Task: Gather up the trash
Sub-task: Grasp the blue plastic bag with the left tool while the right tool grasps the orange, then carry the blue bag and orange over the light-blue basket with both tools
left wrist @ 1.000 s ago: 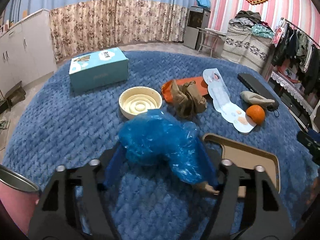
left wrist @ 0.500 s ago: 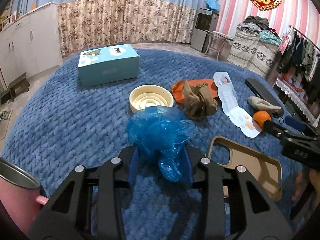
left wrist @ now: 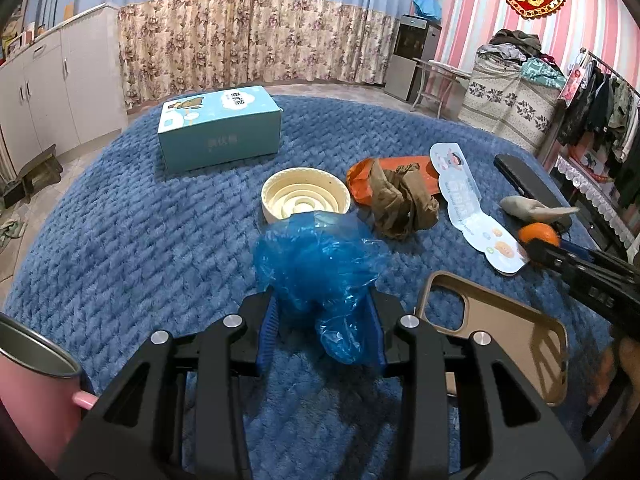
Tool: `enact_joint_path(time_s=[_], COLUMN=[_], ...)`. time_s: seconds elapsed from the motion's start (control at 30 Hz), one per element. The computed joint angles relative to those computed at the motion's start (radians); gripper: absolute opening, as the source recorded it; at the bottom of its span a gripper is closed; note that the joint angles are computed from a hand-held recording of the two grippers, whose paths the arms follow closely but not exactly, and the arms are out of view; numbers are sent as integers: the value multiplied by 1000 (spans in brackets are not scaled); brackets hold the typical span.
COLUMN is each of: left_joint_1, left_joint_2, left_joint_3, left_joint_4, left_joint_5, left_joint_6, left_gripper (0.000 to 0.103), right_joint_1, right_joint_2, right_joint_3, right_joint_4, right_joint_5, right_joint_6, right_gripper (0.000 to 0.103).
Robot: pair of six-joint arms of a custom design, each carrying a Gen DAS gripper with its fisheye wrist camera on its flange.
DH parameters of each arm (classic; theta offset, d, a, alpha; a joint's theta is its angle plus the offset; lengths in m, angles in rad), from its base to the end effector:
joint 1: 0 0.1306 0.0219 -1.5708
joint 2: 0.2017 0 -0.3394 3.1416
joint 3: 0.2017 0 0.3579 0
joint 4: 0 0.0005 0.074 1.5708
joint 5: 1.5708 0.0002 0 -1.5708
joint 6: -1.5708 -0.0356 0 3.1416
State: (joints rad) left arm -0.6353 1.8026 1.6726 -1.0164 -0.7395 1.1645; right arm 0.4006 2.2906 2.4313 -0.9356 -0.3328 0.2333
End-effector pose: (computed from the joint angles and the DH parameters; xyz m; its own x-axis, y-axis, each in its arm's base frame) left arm 0.4651 -0.3137 0.3007 -0.4874 -0.4838 -0.7269 -0.5888 0.7969 -0.1355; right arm 0.6604 0.2917 0.3090 -0.5056 -0.4514 -0.7353 -0.7155 0.6956 0.0649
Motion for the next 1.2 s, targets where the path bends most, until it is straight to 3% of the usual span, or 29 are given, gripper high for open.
enact_joint_path(time_s=[0.23,0.4,0.53,0.9,1.2], left_joint_1=[-5,-25,-45,-101,-137], left_joint_2=[9,23,18,127,351], left_joint_3=[14,60,88,337,720], left_joint_4=[-31,-113,-123,-138,-135], left_joint_5=[-6,-66,-98,-161,-135], left_joint_6=[10,58,63,-124,-317], left_gripper=[35,32,32,31,32], right_joint_1=[-54,-123,-182,-299,-412], right_joint_2=[-162,-266,-312,-436,-463], right_joint_3=[-237,-374,-442,-603,-626], right_joint_4=[82,128,159,334,408], right_joint_5=[1,-2,-1,58,118], right_joint_6=[18,22,10,-60,-168], right_gripper=[38,38,38,38,38])
